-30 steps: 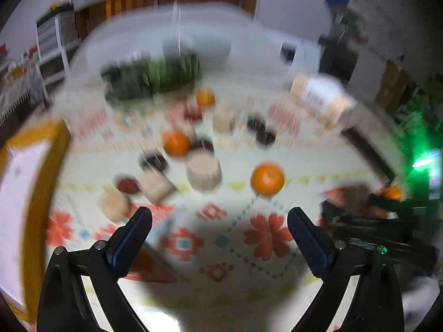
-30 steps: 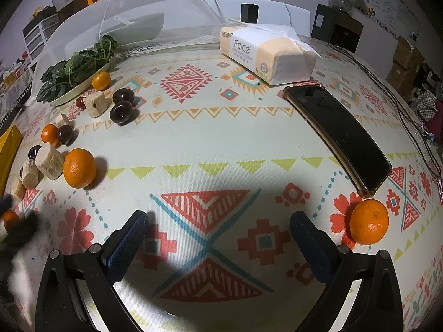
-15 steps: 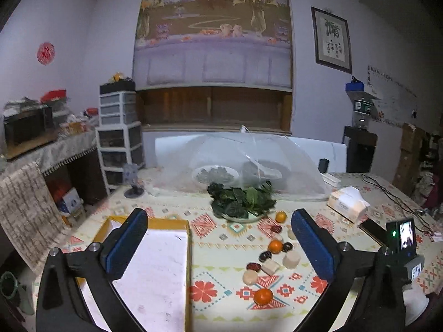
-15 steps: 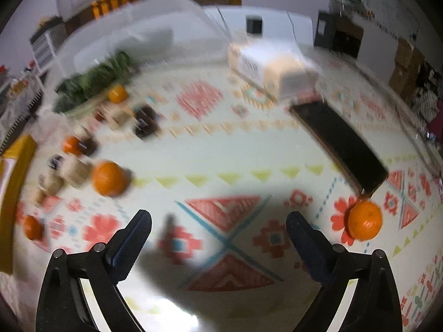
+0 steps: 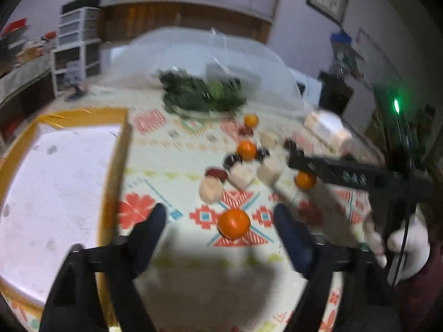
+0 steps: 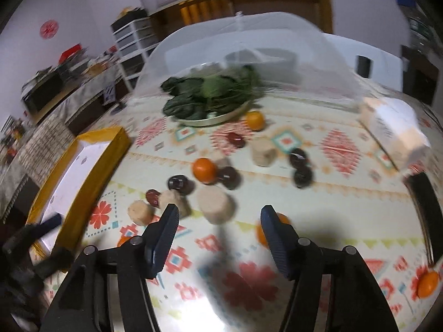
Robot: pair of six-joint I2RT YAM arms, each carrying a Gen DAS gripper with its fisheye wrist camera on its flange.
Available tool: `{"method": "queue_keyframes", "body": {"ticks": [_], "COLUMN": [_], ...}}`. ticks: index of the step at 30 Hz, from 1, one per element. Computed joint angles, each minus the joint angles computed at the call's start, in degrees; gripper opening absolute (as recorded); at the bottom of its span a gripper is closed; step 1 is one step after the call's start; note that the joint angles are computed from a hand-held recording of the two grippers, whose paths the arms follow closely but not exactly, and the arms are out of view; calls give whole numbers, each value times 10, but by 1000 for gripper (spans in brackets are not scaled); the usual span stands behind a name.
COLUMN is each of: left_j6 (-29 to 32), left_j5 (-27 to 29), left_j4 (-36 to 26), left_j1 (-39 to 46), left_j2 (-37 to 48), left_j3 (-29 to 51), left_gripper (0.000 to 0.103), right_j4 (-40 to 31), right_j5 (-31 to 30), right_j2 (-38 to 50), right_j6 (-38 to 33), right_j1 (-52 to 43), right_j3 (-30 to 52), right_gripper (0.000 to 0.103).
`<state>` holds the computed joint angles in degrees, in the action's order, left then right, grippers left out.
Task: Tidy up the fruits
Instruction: 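Grasp a tangerine with the left tool while the right tool grasps a round beige cake, then carry both items over the yellow-rimmed tray and open both tools to drop them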
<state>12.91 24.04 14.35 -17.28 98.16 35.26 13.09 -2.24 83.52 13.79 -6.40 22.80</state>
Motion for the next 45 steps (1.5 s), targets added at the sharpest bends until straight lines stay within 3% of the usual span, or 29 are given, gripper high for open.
{"method": "queue_keyframes", "body": {"ticks": [2, 10, 16, 18, 21, 24, 27, 32, 38, 41, 45], "left_j6": [6, -7, -21, -22, -17, -17, -20, -16, 4, 17, 33], "left_j5": [3, 7, 8, -8, -38, -59, -35, 17, 98, 131, 135], "left_j4": [-7, -50, -71, -68, -53, -40, -46, -54, -119, -159, -185], "left_j1": [-7, -24, -38, -50, -71, -82, -68, -8, 123, 198, 277], "left_j2": [41, 126, 151, 152, 151, 148, 144, 86, -6, -38, -40], "left_j3": [21, 90, 117, 119, 114, 108, 104, 66, 57, 80, 132], "left_gripper": [62, 62, 61, 55, 34, 34, 33, 33, 33, 33, 33], "right_j4": [12, 32, 37, 40, 47, 49, 47, 4, -85, -110, -111], "right_j5": [-4, -23, -10, -7, -13, -20, -16, 18, 56, 68, 55], "right_j2": [38, 117, 146, 152, 158, 149, 117, 11, -108, -121, -62], "right_j6": [-2, -11, -11, -7, -3, 5, 9, 23, 67, 90, 110], "right_j1": [4, -5, 3, 0, -7, -9, -1, 39, 138, 198, 275], "right_j3": [15, 52, 67, 67, 65, 56, 35, -1, 20, 57, 147], "right_gripper": [66, 63, 54, 47, 38, 38, 38, 38, 38, 38, 38]}}
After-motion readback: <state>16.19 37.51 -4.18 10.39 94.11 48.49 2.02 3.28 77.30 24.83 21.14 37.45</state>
